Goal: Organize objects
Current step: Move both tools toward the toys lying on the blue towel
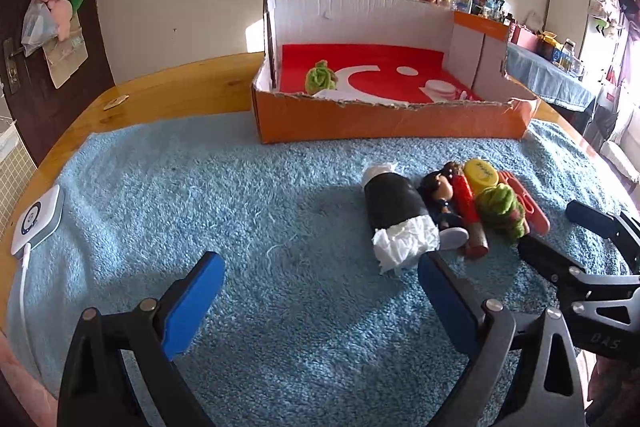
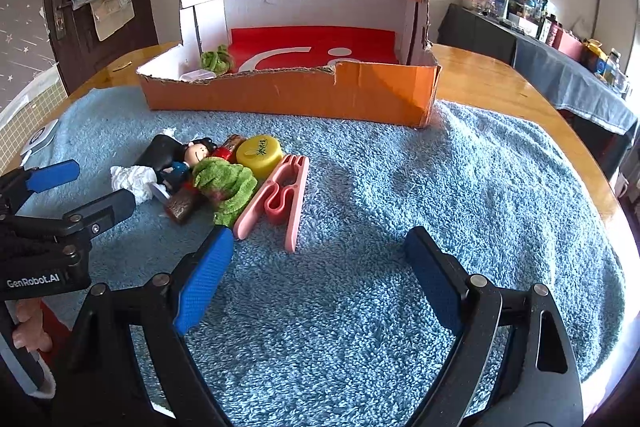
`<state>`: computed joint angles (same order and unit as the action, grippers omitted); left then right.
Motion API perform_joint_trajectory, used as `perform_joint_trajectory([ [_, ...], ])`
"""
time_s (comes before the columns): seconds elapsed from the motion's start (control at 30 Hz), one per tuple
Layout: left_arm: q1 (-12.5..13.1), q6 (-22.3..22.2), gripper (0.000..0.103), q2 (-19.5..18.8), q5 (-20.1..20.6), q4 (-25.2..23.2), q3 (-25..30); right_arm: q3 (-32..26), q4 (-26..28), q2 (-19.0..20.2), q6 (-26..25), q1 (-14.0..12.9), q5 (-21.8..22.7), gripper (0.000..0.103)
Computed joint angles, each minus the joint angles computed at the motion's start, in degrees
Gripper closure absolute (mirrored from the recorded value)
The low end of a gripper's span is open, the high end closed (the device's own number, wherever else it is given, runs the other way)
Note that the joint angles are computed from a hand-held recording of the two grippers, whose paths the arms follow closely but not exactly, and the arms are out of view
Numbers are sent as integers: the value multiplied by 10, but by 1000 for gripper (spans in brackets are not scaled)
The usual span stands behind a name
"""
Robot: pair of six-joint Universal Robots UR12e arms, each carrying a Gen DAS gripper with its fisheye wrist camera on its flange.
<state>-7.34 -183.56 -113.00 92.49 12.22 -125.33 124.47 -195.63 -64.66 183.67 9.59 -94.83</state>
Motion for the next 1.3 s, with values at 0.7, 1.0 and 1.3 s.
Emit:
perform_joint_trajectory([
  [0.7,15,9,4,9,-11,-7,-1,4,1,-6,1,-13,1,15],
  [1.0,2,51,5,-1,-1,-27,20,-9,25,-6,-14,-12,1,15],
  [1.3,4,67,11,-7,-20,-61,40,-33,66,-2,-45,-4,-22,15],
])
